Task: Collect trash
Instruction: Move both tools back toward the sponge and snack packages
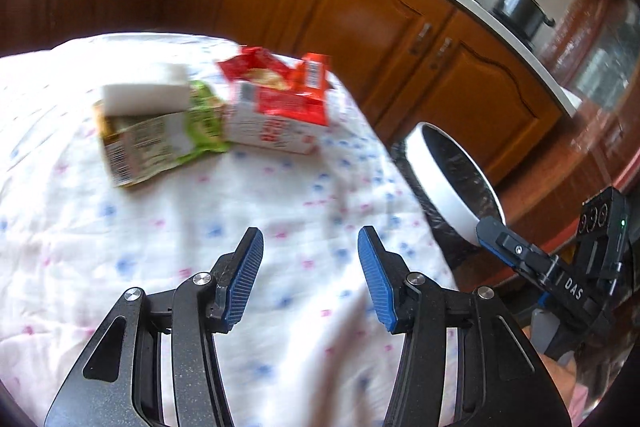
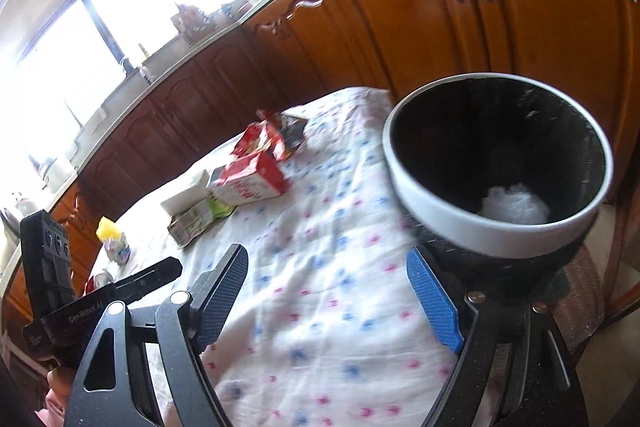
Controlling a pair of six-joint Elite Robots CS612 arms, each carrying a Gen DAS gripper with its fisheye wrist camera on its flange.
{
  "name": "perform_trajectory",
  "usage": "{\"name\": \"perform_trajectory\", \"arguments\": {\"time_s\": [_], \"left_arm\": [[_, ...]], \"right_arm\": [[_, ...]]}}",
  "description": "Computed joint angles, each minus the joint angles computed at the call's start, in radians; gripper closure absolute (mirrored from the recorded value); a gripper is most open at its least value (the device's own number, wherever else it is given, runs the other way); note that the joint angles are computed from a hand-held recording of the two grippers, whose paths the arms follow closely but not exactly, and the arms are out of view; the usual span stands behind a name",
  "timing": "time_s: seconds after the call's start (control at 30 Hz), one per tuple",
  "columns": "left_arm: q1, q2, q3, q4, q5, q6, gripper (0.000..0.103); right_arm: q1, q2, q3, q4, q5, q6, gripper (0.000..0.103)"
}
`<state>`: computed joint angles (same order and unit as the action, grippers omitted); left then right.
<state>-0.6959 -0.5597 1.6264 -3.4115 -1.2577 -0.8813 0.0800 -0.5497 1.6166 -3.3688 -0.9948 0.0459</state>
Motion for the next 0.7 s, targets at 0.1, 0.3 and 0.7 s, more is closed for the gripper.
{"name": "perform_trajectory", "arguments": {"time_s": [0.1, 0.3, 0.7], "left_arm": [[0.004, -0.006, 0.029, -0.019, 0.008, -0.033, 0.054], [0.01, -0.018, 0.077, -0.034, 0.035, -0.071, 0.054], [0.039, -0.033, 0.113, -0.027, 0.049, -0.058, 0.054]], "right_arm": [[0.014, 0.002, -0.007, 0.021, 0.001, -0.022, 0.02], [0.034, 0.008, -0.027, 0.047, 0.008, -0.055, 0.02], [0.065, 0.025, -0.104, 0.143, 0.036, -0.215, 0.02]]}}
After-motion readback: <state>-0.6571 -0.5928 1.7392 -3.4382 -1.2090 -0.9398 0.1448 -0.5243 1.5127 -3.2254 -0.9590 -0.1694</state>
